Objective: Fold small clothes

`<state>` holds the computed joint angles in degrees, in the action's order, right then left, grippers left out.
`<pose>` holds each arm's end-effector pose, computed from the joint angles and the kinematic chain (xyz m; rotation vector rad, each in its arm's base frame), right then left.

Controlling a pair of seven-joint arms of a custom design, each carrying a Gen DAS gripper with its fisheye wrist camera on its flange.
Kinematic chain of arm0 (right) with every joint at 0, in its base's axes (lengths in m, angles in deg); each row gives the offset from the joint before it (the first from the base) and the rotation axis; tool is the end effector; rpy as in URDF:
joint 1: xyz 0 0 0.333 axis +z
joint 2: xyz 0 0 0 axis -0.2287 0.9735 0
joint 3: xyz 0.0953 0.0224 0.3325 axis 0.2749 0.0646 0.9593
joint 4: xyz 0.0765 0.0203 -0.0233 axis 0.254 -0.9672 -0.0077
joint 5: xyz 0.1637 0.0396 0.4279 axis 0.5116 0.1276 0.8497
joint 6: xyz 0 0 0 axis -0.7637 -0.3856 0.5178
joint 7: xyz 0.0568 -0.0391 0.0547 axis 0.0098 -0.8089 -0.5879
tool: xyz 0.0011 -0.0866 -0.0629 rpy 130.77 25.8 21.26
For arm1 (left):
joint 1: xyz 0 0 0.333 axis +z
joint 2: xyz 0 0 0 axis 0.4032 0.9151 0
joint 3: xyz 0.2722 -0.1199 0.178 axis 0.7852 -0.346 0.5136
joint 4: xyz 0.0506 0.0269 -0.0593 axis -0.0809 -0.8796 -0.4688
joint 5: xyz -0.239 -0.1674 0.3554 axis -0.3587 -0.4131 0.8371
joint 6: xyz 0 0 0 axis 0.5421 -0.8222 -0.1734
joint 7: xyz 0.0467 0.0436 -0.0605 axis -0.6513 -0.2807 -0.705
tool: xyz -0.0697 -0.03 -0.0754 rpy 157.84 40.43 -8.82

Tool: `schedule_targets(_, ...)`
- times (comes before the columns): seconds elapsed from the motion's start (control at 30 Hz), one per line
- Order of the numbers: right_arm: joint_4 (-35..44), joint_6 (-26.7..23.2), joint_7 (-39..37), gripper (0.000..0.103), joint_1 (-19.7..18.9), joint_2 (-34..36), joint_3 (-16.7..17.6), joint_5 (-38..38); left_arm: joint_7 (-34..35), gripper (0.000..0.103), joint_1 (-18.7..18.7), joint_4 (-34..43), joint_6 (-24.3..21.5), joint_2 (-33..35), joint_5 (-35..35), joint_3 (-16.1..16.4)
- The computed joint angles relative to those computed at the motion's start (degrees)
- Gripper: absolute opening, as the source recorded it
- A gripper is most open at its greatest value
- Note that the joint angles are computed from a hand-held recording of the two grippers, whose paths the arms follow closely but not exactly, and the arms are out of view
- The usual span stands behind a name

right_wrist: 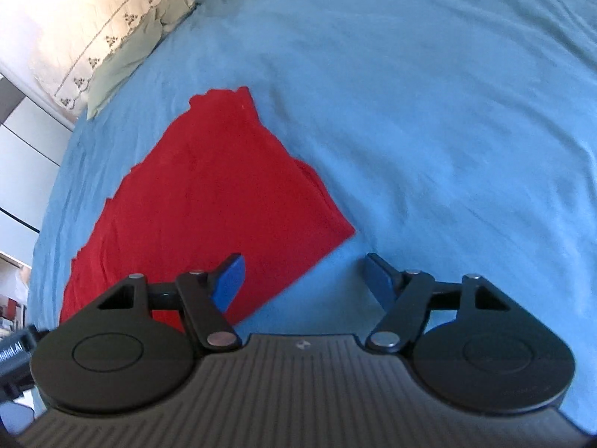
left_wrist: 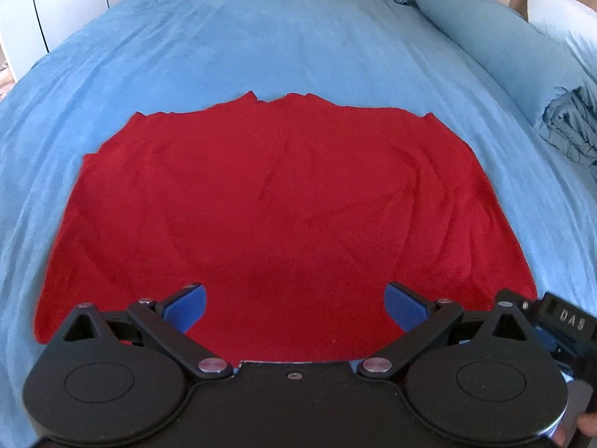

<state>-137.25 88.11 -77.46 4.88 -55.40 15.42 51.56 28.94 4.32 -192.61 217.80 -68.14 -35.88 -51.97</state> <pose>0.3470 0.2462 0.4822 -0.6982 2.3797 -0.4282 0.4748 -0.3867 0.5559 -1.6389 2.2848 -0.7058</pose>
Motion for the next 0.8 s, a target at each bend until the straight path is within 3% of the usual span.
schedule_targets(0.13,-0.26,2.35,-1.46,0.077,-0.86,0.33,-1.14,-1.10,1.70,0.103,0.16,-0.14,1.30,0.81,0.51,0.23)
schedule_targets(0.33,-3.37,8.20,4.80,0.075,-5.12,-0.77,-0.21,-1.62,0.30,0.103,0.55,0.99,1.94,2.61,0.23,0.83)
schedule_targets(0.4,-2.63,7.51,3.59,0.074,-4.74,-0.27,-0.37,-1.55,0.38,0.103,0.50,1.10,1.92,2.82,-0.63,1.09)
schedule_targets(0.53,-3.77,10.35,2.34,0.061,-3.46,-1.64,-1.09,-0.69,1.51,0.103,0.46,1.00,2.03,2.92,-0.75,1.28)
schedule_targets(0.63,-3.63,11.23,2.14,0.060,-3.76,-1.10,-0.52,0.00,2.51,0.103,0.53,1.17,2.36,3.22,-0.40,1.36)
schedule_targets(0.77,-2.83,12.36,3.86,0.056,-6.23,0.35,0.70,-0.92,1.97,0.103,0.97,2.57,2.76,4.87,3.06,1.35)
schedule_targets(0.8,-2.54,12.82,4.55,0.050,-7.08,0.68,1.02,-1.46,1.17,0.103,1.12,3.12,3.04,5.55,4.79,1.36)
